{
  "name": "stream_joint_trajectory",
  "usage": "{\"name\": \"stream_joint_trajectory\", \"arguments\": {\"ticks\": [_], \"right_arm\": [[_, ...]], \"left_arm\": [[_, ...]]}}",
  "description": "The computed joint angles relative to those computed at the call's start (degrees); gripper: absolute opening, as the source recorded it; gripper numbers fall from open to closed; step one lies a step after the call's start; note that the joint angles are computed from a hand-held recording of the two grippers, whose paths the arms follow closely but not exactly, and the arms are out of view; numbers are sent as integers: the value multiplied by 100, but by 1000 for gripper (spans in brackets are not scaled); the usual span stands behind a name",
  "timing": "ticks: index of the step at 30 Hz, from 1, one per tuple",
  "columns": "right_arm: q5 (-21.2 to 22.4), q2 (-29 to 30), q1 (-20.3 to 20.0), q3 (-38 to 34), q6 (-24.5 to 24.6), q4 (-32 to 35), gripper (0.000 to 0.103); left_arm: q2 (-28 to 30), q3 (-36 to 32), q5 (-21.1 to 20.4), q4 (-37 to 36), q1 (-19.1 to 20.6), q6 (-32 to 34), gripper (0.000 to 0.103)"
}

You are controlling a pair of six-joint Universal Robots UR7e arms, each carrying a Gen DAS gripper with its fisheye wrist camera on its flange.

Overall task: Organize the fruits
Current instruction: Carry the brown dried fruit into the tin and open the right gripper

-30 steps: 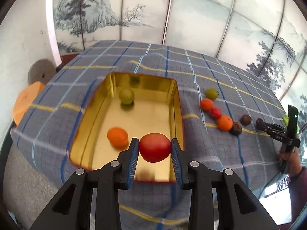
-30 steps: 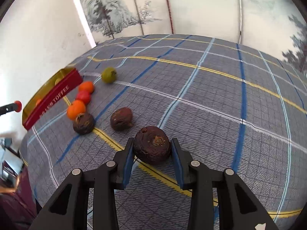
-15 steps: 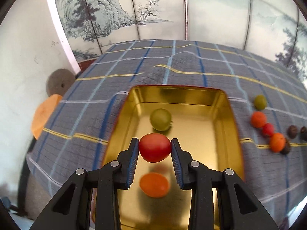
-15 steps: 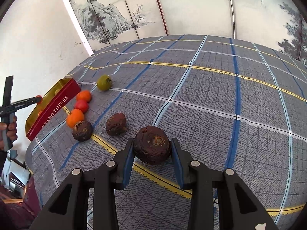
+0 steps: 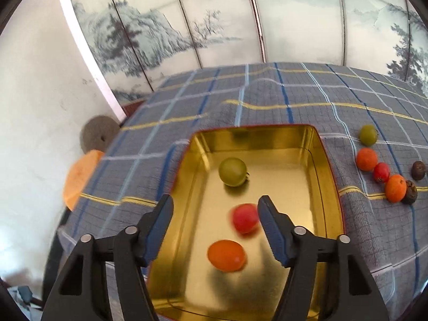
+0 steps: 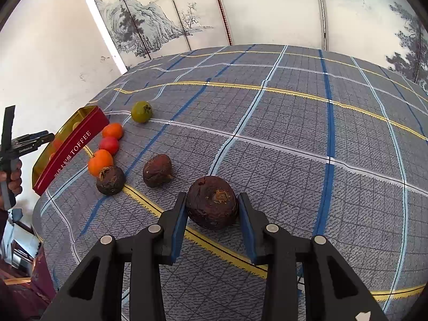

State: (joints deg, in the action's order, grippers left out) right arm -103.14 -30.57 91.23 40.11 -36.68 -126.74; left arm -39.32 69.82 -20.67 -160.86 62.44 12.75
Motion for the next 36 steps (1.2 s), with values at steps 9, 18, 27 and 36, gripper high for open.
{"name": "stream_joint_trajectory", "arguments": {"ticks": [9, 18, 27, 36], "right_arm": [[-3, 10, -3, -11, 7, -3, 34], [36, -346, 19, 570, 205, -282, 34], [556, -735, 311, 1184, -94, -525, 34], [1033, -450, 828, 1011, -484, -54, 34]], "left_arm": [[-370, 601, -15, -314, -280, -184, 69], [-662, 1287, 99, -328, -581, -486, 74], [-791, 1548, 13, -376, -655, -682, 74], [-1064, 1940, 30, -431, -619, -1017, 78]]}}
